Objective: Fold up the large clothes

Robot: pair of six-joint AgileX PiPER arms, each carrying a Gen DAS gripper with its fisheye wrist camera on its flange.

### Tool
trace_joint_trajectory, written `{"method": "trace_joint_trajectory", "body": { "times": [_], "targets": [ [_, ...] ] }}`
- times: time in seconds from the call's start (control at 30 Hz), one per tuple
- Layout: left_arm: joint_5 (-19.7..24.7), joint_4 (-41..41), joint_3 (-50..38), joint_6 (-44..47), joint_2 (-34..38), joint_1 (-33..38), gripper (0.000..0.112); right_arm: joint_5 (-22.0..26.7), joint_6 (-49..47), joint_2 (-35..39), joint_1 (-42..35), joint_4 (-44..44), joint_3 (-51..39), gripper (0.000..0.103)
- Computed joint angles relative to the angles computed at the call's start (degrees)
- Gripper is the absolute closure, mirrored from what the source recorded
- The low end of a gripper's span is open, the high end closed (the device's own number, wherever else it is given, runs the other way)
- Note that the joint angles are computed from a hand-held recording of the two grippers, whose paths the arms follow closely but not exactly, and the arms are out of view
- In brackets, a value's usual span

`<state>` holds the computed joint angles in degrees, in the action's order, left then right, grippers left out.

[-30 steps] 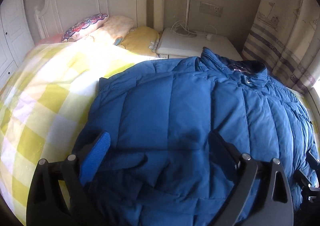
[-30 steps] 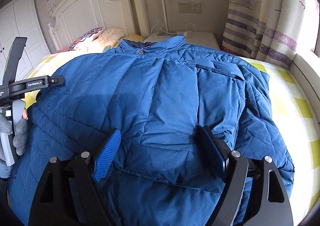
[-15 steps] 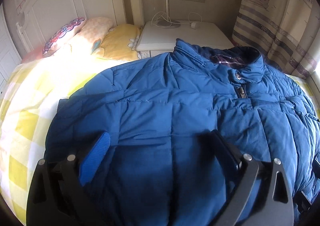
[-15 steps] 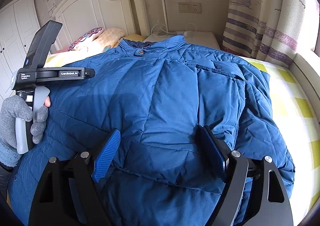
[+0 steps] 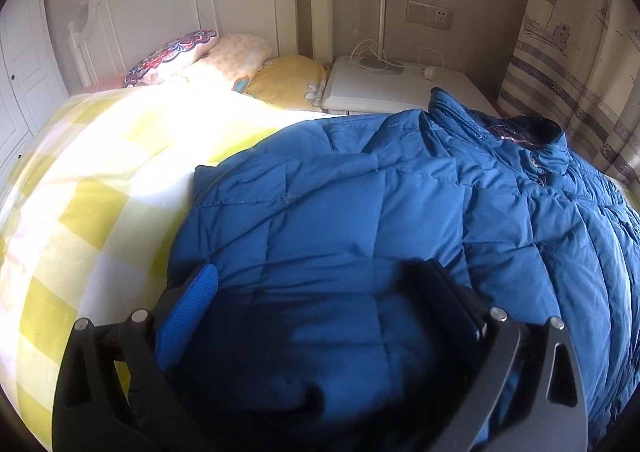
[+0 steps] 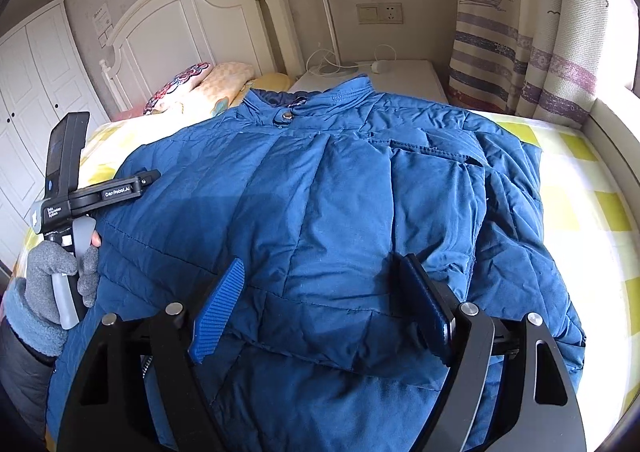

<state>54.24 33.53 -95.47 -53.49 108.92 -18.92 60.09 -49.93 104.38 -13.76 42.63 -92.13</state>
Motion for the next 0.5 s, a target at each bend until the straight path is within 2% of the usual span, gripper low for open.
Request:
{"method": "trace_joint_trajectory", "body": {
  "times": [0.07, 0.13, 0.2, 0.33, 0.37, 0.4, 0.47, 0.5],
  "targets": [
    [-0.2, 0.8, 0.8, -1.0, -0.4, -0.3, 0.012, -0.5, 2.3, 0.0, 0.5, 2.9, -3.0, 0.029],
    [0.2, 1.6, 0.9, -1.8, -0.4, -0.7, 0.012, -2.5, 6.6, 1.1, 3.8, 0.9, -7.2, 0.03],
    [0.2, 1.8, 1.0, -2.0, -0.5, -0.8, 0.012, -4.2, 11.1, 4.0, 8.3, -4.1, -12.4, 0.03],
    [-1.2, 1.7, 2.4, -2.7, -1.5, -0.5, 0.012, -3.1, 21.1, 14.3, 17.0, -21.7, -22.5, 0.027],
    [-1.6, 1.8, 2.7, -2.9, -1.7, -0.5, 0.012, -5.2, 20.2, 14.4, 17.6, -22.5, -20.9, 0.027],
    [-1.8, 1.7, 2.9, -3.0, -1.8, -0.4, 0.012, -5.1, 20.6, 14.4, 17.5, -22.6, -20.9, 0.027],
    [-2.0, 1.6, 3.1, -3.0, -1.9, -0.3, 0.012, -1.2, 21.4, 14.5, 16.2, -21.4, -23.3, 0.03],
    [-2.0, 1.6, 3.1, -3.0, -2.0, -0.3, 0.012, -1.4, 20.4, 13.5, 14.8, -19.4, -22.7, 0.03]
  ]
}}
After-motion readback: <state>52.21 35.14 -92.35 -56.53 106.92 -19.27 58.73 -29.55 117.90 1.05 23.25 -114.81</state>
